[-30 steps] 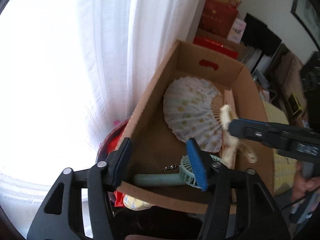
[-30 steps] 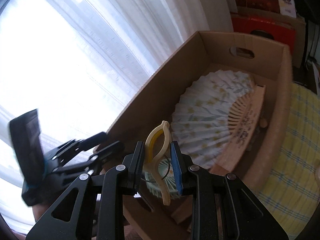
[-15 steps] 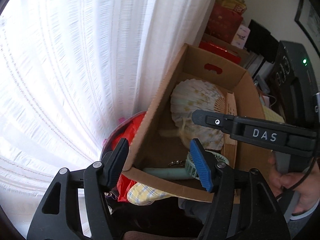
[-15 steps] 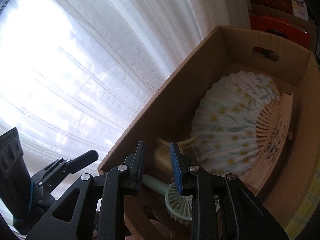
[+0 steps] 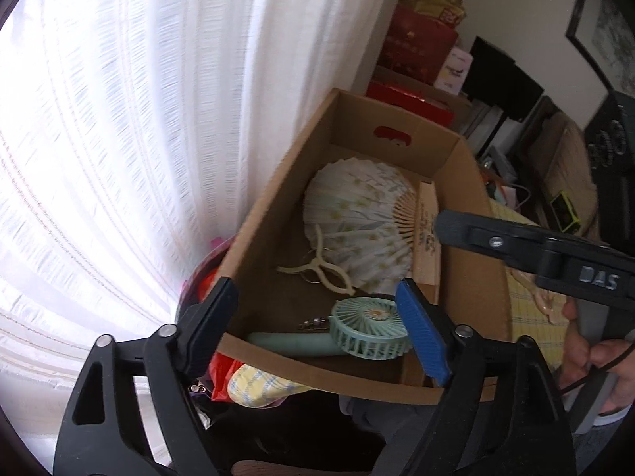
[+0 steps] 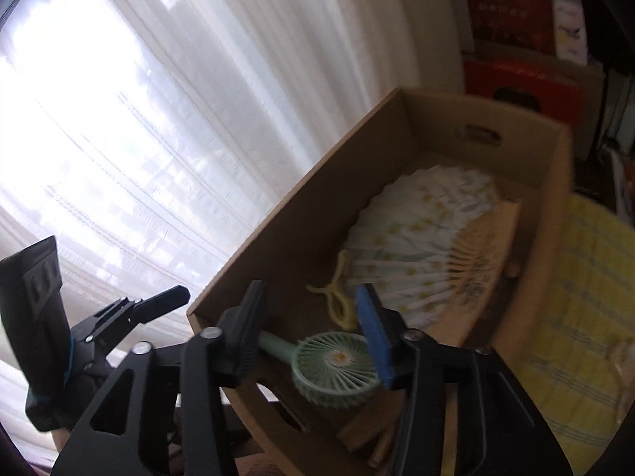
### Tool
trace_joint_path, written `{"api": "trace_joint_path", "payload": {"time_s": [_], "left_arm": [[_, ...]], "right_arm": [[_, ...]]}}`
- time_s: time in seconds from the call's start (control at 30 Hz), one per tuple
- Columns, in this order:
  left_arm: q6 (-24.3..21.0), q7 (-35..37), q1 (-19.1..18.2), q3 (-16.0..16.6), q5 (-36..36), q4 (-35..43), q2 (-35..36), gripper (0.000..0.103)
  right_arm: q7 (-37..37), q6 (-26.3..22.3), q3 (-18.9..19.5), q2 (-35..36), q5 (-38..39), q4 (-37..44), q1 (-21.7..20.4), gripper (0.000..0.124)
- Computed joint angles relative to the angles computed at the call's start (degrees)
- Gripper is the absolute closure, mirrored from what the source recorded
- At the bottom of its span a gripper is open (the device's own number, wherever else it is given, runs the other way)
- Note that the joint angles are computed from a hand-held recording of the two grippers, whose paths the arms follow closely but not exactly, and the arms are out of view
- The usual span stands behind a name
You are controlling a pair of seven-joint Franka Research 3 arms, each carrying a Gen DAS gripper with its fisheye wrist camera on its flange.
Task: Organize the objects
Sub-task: 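Lower the clip and keychain into the box and open both grippers, then withdraw both tools from the box toward the pink fan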
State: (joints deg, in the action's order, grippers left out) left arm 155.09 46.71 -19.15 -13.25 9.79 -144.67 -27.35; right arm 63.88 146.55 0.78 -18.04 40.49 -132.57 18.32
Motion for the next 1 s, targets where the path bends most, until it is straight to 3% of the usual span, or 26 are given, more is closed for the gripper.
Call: {"api": "trace_joint_path", "payload": {"time_s": [0.37, 0.67, 1.0], "left_arm": [[0.5, 2.0, -2.8, -2.1, 0.3, 5.8, 5.0, 0.004], [-0.8, 2.5, -5.1, -5.4, 2.4, 14.3, 13.0, 0.000], [-2.0, -0.8, -6.7, -7.6, 6.4, 20.6, 18.0, 0.000]], "right_arm": [[2.0, 1.2, -1.9, -11.5, -7.3, -8.6, -4.9, 0.043], [4.4, -0.4, -3.4, -18.8, -13.8, -13.8, -11.0, 0.042], [7.6, 1.8, -3.4, -25.4, -20.0, -19.3, -17.2, 0.040]]}}
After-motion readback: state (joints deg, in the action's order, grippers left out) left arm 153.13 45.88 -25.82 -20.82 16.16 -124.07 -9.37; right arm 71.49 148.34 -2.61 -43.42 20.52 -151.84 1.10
